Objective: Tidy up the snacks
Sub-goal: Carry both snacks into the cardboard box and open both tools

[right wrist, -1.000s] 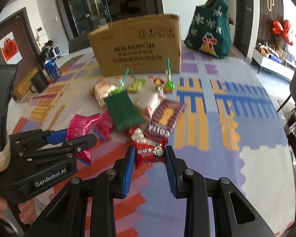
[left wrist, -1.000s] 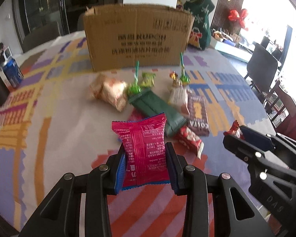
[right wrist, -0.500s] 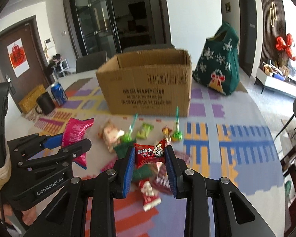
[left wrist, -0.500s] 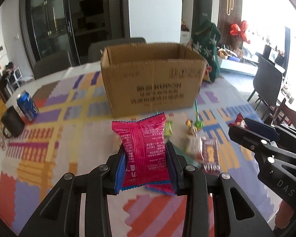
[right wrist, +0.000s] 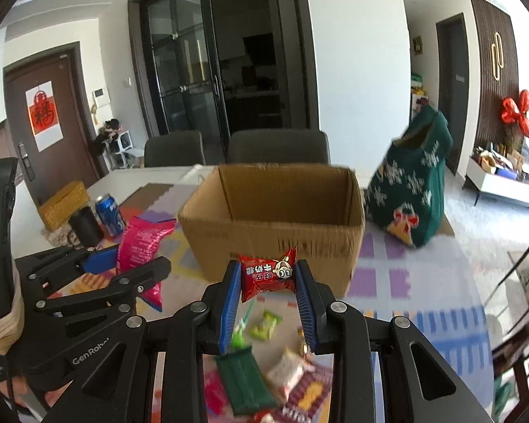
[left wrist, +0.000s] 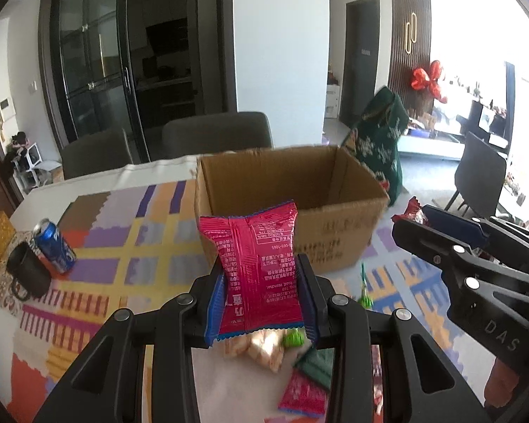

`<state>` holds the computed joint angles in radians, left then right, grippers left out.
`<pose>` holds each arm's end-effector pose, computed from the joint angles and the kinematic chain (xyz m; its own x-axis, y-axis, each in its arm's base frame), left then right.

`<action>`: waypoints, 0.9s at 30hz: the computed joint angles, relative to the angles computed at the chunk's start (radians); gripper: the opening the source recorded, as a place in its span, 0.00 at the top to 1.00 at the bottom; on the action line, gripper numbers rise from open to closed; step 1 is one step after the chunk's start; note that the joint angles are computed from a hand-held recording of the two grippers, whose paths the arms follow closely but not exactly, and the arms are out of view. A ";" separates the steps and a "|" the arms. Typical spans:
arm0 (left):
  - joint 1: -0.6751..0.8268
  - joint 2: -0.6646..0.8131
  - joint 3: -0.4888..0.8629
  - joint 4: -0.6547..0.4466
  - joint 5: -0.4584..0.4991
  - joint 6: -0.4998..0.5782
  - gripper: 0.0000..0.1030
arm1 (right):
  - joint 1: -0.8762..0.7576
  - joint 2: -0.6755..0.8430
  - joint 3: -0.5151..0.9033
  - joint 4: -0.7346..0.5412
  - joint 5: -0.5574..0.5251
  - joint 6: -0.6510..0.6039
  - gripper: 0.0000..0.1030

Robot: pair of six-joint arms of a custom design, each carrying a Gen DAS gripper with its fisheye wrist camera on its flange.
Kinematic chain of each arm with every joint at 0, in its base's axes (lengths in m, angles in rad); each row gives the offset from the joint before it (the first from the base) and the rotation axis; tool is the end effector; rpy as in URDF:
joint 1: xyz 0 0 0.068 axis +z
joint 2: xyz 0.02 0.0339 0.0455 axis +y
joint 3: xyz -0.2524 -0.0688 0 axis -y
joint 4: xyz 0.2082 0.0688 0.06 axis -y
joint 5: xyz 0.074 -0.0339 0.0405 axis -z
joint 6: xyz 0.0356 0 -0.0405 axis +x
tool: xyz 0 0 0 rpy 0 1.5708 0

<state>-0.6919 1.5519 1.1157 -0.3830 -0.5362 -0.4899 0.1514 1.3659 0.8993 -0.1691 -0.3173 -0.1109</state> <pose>0.2432 -0.1778 0.2558 -0.6281 -0.0049 -0.7781 -0.0178 0.9998 0.0081 0.2636 0.0515 0.2565 -0.5400 -0.1888 -0.8202 -0.4540 0.8859 0.0951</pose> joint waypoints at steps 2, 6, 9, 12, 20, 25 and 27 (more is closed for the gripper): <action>0.028 0.012 0.029 0.002 0.013 0.030 0.65 | 0.011 0.033 0.053 -0.006 0.005 0.000 0.69; 0.085 0.060 0.113 -0.010 0.043 0.088 0.65 | 0.029 0.106 0.153 -0.011 0.022 -0.009 0.69; 0.130 0.108 0.176 -0.016 0.077 0.125 0.65 | 0.033 0.180 0.243 -0.034 0.021 -0.008 0.69; 0.167 0.155 0.228 -0.024 0.113 0.152 0.65 | 0.037 0.253 0.326 -0.055 0.028 -0.009 0.69; 0.232 0.324 0.412 -0.077 0.165 0.227 0.65 | 0.046 0.453 0.544 -0.130 0.044 -0.020 0.69; 0.268 0.405 0.508 -0.117 0.199 0.231 0.64 | 0.046 0.554 0.657 -0.174 0.057 -0.028 0.69; 0.282 0.431 0.541 -0.128 0.213 0.224 0.56 | 0.044 0.589 0.697 -0.191 0.063 -0.025 0.69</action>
